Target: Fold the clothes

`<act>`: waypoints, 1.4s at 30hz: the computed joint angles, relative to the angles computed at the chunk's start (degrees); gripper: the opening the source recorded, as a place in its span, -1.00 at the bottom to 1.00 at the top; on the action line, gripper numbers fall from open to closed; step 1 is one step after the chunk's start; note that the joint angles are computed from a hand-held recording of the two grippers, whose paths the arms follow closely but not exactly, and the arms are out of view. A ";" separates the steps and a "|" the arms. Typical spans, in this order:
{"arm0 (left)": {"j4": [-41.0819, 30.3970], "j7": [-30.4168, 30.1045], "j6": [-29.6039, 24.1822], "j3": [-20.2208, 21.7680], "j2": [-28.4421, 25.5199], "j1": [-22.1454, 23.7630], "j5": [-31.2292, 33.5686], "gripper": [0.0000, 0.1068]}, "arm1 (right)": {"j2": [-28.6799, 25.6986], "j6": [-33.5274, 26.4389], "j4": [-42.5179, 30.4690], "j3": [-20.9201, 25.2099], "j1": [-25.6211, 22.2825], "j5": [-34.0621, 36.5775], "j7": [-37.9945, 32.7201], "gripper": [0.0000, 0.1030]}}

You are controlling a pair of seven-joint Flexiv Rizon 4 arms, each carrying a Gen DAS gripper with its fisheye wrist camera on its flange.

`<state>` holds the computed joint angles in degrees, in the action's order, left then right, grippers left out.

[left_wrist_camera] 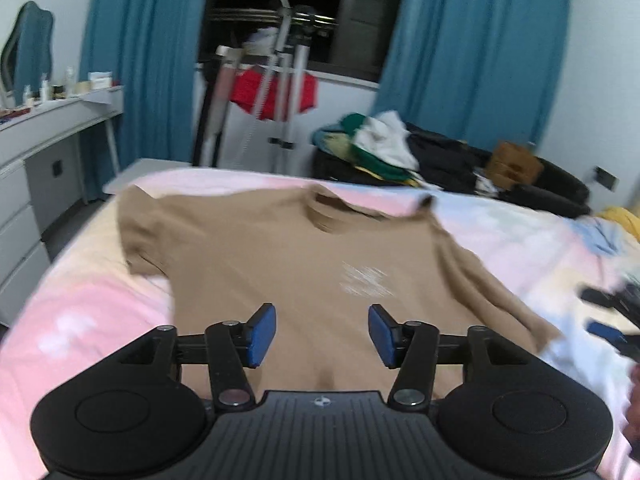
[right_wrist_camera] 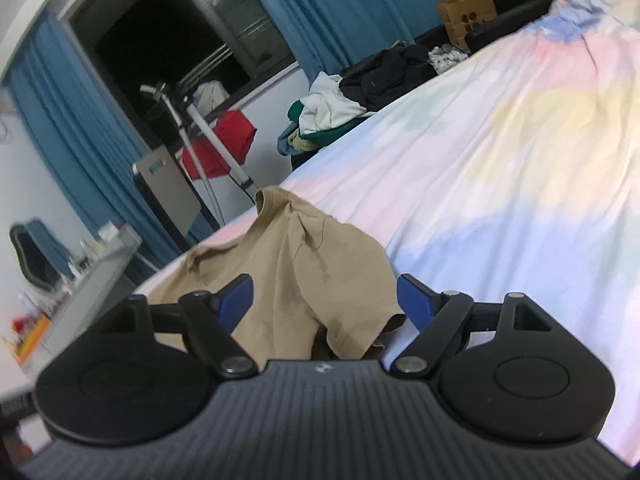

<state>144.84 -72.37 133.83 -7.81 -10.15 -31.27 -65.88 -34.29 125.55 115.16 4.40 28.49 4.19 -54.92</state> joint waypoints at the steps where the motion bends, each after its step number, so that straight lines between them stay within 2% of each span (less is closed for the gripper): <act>1: 0.07 -0.48 0.93 -1.17 -0.26 -1.52 -1.38 0.02 | -0.19 0.08 -0.06 0.98 -1.23 -0.37 1.27 0.48; 3: 1.89 -7.56 1.27 -1.19 -0.62 -1.45 2.74 0.02 | -0.98 0.29 -0.33 2.39 -3.19 -1.37 3.67 0.45; 5: 3.42 -13.75 0.80 -0.26 -0.79 -0.09 8.79 0.02 | -2.24 -0.26 -1.04 3.50 -4.87 -2.78 6.36 0.30; 10: 4.62 -20.67 2.38 2.93 -3.12 4.10 18.62 0.02 | -7.49 -3.74 -5.97 3.79 -6.18 -4.58 12.39 0.29; 13: 3.72 -27.45 1.66 5.13 -4.85 10.89 30.42 0.02 | -11.79 -4.30 -9.56 6.79 -9.77 -9.20 16.63 0.25; 15: 2.81 -29.34 0.54 5.79 -5.61 13.34 34.38 0.02 | -13.70 -2.45 -11.15 6.26 -9.53 -10.73 17.30 -0.06; 16: 2.33 -30.27 0.05 6.04 -6.01 14.53 36.27 0.02 | -13.90 -3.10 -11.65 6.20 -9.64 -12.07 17.70 -0.55; 17: 2.01 -31.11 0.01 6.24 -6.42 15.37 37.86 0.01 | -13.93 -4.39 -12.14 6.45 -10.04 -13.70 18.25 -0.83; 23: 1.00 -36.29 0.87 6.65 -7.57 19.06 44.91 0.01 | -10.21 -6.39 -14.90 -4.74 -0.32 -7.32 11.80 -0.87; 27: 0.32 -35.57 0.16 7.08 -8.14 18.54 44.63 0.00 | -9.49 -12.73 -20.78 -14.37 5.31 -2.69 6.39 -0.87; 31: -0.56 -34.52 -0.60 7.28 -8.91 18.31 44.46 -0.01 | -12.85 -20.97 -29.64 -23.14 8.08 -2.28 5.48 -0.88; 35: -1.57 -34.21 -0.95 7.38 -10.31 19.48 46.14 -0.01 | -17.58 -27.72 -37.79 -23.72 5.06 -6.00 9.16 -0.88; 38: -2.82 -32.48 -2.69 7.93 -11.66 19.28 44.89 -0.01 | -21.34 -31.30 -41.73 -23.28 3.50 -8.66 12.12 -0.87; 42: -4.40 -30.58 -5.46 8.43 -13.07 19.31 43.56 -0.01 | -23.94 -29.00 -41.64 -23.06 2.97 -9.73 16.15 -0.87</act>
<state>140.44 -102.95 128.37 0.63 -23.23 -11.96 -22.32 -58.23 96.56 73.51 -18.66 31.46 -5.55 -38.77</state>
